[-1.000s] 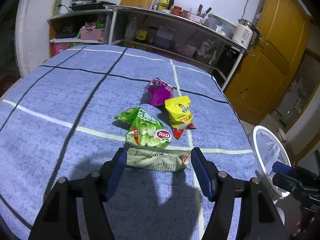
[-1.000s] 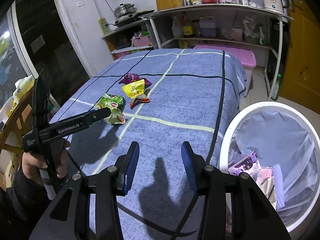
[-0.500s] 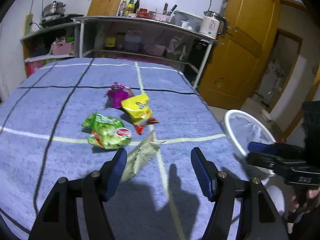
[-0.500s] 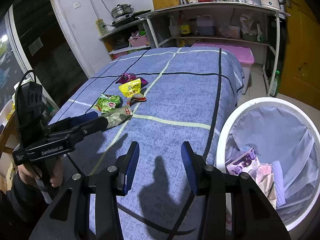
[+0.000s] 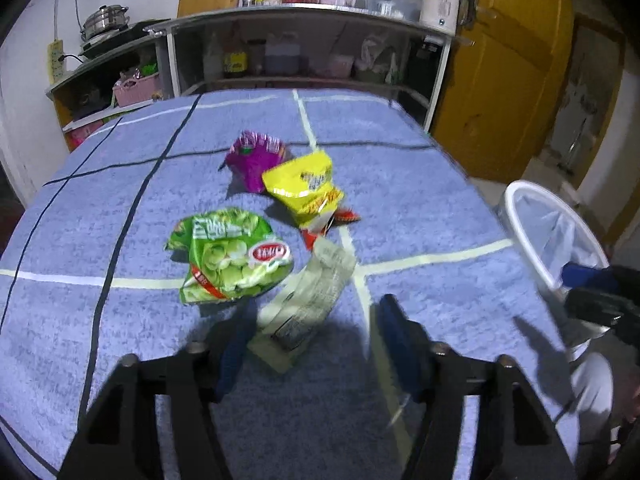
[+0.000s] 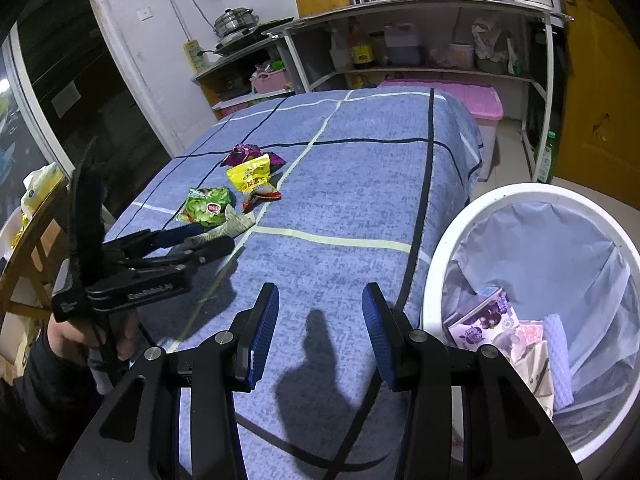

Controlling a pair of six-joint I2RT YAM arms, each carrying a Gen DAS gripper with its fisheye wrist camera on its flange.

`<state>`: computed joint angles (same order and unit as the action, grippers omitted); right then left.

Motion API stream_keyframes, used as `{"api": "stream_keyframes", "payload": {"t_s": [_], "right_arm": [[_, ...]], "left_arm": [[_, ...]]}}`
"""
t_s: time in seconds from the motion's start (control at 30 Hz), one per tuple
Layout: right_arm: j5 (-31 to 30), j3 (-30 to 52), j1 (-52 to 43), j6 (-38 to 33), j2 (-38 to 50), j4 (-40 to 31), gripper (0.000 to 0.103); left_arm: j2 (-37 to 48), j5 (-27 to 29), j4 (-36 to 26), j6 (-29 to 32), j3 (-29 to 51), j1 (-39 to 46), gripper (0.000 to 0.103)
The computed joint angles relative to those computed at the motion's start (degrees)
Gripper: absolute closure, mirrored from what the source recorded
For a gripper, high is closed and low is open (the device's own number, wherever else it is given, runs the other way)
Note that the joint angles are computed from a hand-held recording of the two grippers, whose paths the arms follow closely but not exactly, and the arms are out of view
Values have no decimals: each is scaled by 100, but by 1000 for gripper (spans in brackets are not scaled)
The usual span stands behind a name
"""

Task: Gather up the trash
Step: 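Move both grippers back toward the green, yellow and beige snack wrappers, then grasp the beige wrapper with the left gripper while the right grasps the yellow wrapper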

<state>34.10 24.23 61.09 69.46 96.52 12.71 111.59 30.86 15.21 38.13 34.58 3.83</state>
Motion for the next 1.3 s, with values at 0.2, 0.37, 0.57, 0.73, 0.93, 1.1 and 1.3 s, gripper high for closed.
{"api": "stream_keyframes", "payload": {"t_s": [0.2,0.37,0.57,0.73,0.93,1.1,1.3], "right_arm": [[-20,-34,-9,34,-16,31,58],[-6,26,20,-24,-48,-45,58],[12,277,47,-125,-82,-316,58],[-95,571,-118,-502,-20,-349,58],[-487,1101,-586,-1321,386,-158,58],[-1034,1707,-1129,-2081,933,-22,58],[-1408,2414,-1597,-2673,1534,-210,58]], "left_arm": [[-121,-46,273,61,-256,19,77],[-264,341,-11,143,-338,337,82],[-571,922,-571,425,-423,856,83],[-802,1341,-1079,624,-329,1272,83],[-704,1558,-1278,621,-62,1675,83],[-504,1632,-1321,591,177,1855,83],[-272,1727,-1429,596,434,1980,83]]}}
